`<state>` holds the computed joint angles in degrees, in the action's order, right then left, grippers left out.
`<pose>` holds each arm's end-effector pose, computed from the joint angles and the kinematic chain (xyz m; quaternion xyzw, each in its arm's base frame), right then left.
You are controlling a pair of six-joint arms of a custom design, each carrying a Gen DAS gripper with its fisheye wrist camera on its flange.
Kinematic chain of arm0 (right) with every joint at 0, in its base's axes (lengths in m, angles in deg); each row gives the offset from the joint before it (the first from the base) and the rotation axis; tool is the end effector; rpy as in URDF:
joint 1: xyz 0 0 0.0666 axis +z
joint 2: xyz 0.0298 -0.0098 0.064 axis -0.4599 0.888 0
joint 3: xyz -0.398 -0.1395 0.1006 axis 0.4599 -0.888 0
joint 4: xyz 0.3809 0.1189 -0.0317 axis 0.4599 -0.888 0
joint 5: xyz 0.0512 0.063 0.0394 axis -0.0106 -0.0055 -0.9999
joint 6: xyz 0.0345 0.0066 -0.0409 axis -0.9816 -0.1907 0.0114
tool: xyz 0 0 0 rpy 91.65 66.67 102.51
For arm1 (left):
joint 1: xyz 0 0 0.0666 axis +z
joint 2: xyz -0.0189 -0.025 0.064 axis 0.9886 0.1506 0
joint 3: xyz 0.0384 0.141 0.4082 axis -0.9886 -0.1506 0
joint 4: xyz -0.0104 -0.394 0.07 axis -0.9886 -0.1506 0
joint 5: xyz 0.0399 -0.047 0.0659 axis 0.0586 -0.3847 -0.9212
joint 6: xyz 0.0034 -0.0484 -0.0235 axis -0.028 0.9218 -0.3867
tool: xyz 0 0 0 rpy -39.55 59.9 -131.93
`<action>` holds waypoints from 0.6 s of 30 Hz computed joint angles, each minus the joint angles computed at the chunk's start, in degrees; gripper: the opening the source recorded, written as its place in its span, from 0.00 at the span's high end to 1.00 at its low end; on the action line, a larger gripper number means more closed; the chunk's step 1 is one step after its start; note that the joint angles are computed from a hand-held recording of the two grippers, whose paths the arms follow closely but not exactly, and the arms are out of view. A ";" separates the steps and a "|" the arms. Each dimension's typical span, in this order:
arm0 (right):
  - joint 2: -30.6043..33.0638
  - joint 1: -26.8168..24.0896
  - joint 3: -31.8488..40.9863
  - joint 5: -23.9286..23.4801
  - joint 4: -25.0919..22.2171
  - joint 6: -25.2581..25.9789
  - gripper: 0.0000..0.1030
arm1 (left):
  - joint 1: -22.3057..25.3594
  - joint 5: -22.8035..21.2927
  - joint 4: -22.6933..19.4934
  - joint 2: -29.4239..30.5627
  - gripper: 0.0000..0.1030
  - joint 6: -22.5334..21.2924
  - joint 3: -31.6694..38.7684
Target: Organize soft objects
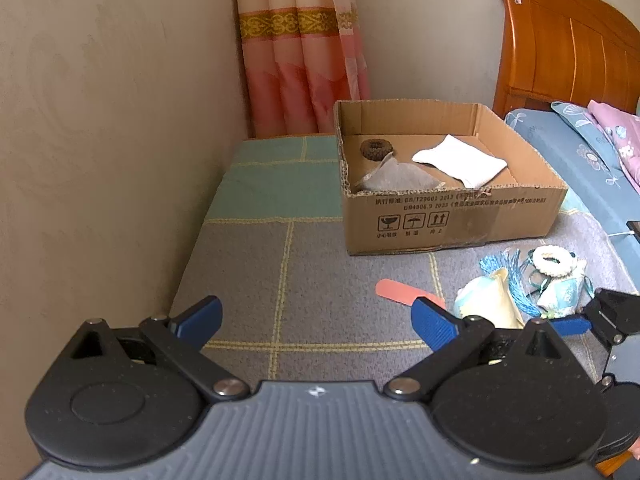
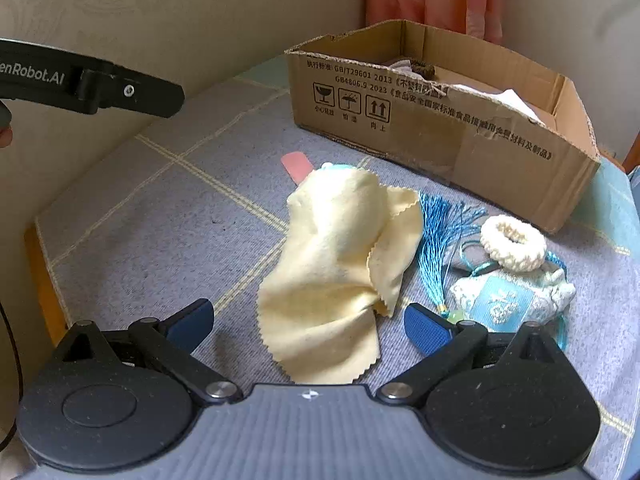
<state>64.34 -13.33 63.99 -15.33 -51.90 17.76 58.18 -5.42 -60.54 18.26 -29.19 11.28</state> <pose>0.3790 0.0937 0.4289 -0.0657 0.9458 0.0461 0.3146 0.4541 -0.1954 0.5053 0.2372 0.8916 -0.0644 0.3804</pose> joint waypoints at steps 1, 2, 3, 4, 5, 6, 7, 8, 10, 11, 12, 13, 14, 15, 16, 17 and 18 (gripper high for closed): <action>-0.36 0.19 -0.38 0.36 0.53 0.44 0.02 | -0.03 0.00 -0.09 0.10 0.02 0.03 0.05; -0.53 0.53 -0.51 0.99 0.95 1.01 0.04 | -0.05 0.01 -0.14 0.24 0.02 0.04 0.14; -0.51 0.70 -0.41 1.58 1.20 1.82 0.06 | -0.06 0.06 -0.16 0.32 0.02 -0.01 0.17; -0.36 0.90 -0.32 2.31 1.51 2.54 0.13 | -0.05 0.15 -0.25 0.42 0.02 -0.07 0.21; -0.14 0.95 -0.03 2.58 1.29 3.14 0.17 | -0.03 0.24 -0.34 0.50 0.02 -0.09 0.24; 0.37 0.91 0.41 2.61 1.00 3.66 0.19 | -0.04 0.37 -0.36 0.56 0.02 -0.15 0.21; 0.52 0.98 0.55 2.90 0.98 4.02 0.23 | -0.02 0.57 -0.41 0.61 0.02 -0.24 0.17; 0.40 1.08 0.55 3.27 0.97 4.29 0.26 | -0.05 0.68 -0.47 0.67 0.02 -0.25 0.12; 0.20 1.12 0.63 3.53 0.56 4.75 0.40 | -0.13 0.86 -0.78 0.90 0.02 -0.39 0.09; -0.06 1.13 0.59 3.77 0.44 4.82 0.48 | -0.22 0.89 -0.99 1.03 0.02 -0.52 0.10; -0.33 1.13 0.48 4.01 0.43 4.92 0.52 | -0.29 0.92 -1.14 1.09 0.02 -0.61 0.08; -0.48 1.11 0.49 4.10 0.28 5.08 0.58 | -0.38 1.06 -1.29 1.17 0.02 -0.79 0.05; -0.71 1.12 0.39 4.37 0.16 5.20 0.67 | -0.48 1.18 -1.42 1.22 0.02 -0.87 0.04; -0.94 1.16 0.26 4.64 0.12 5.34 0.72 | -0.61 1.25 -1.51 1.25 0.02 -0.87 0.02; -1.13 1.13 0.19 4.86 -0.10 5.57 0.79 | -0.72 1.33 -1.55 1.29 0.02 -0.98 0.02; -1.35 1.14 0.00 5.19 -0.05 5.65 0.85 | -0.85 1.33 -1.57 1.31 0.02 -1.08 0.01; -1.59 1.12 -0.20 5.39 0.12 5.70 0.88 | -0.96 1.32 -1.60 1.31 0.02 -1.20 0.01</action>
<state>62.75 -12.21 63.79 -9.95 -51.78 23.46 57.22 -4.10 -62.15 19.57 -30.39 11.29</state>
